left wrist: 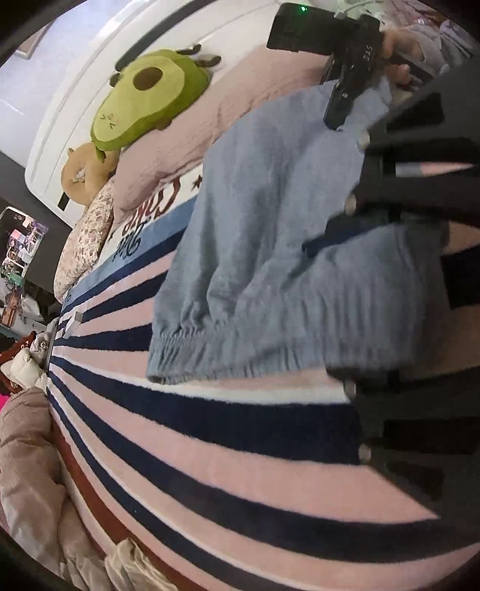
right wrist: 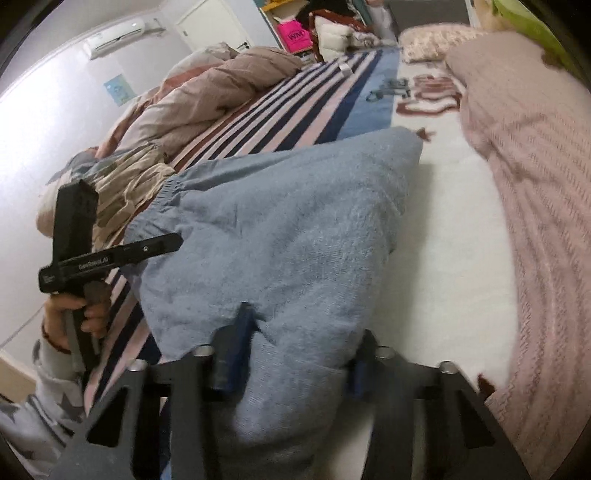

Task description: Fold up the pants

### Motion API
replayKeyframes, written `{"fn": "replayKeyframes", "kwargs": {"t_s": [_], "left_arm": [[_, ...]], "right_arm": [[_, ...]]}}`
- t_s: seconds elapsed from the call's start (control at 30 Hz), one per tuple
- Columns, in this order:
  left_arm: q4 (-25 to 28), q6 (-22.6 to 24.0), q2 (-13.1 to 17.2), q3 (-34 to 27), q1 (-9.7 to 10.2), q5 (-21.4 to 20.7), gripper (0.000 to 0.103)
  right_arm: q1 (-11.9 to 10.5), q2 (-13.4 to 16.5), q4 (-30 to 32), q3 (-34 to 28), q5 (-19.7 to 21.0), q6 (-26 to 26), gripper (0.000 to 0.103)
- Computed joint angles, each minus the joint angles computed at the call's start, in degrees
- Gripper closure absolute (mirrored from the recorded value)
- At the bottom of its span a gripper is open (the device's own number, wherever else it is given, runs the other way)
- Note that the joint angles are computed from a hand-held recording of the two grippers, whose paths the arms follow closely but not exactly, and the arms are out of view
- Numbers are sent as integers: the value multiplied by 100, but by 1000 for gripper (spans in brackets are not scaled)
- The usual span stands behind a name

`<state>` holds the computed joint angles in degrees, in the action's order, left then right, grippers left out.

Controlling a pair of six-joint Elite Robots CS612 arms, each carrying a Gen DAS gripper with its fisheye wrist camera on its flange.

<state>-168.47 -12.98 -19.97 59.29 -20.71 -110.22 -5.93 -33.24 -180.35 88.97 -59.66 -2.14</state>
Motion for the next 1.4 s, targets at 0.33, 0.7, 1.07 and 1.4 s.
{"fn": "replayKeyframes", "kwargs": {"t_s": [0.33, 0.7, 1.07, 1.4], "left_arm": [[-1106, 297, -982, 1812, -13, 60, 75], [-1324, -18, -1160, 2408, -7, 339, 46], [-708, -11, -869, 1823, 45, -115, 39], [-599, 341, -839, 1788, -117, 241, 52]], "right_arm": [[-92, -422, -592, 735, 883, -34, 89], [30, -589, -250, 1244, 264, -121, 60], [-131, -520, -442, 1058, 514, 213, 46], [-24, -382, 456, 801, 976, -715, 37]]}}
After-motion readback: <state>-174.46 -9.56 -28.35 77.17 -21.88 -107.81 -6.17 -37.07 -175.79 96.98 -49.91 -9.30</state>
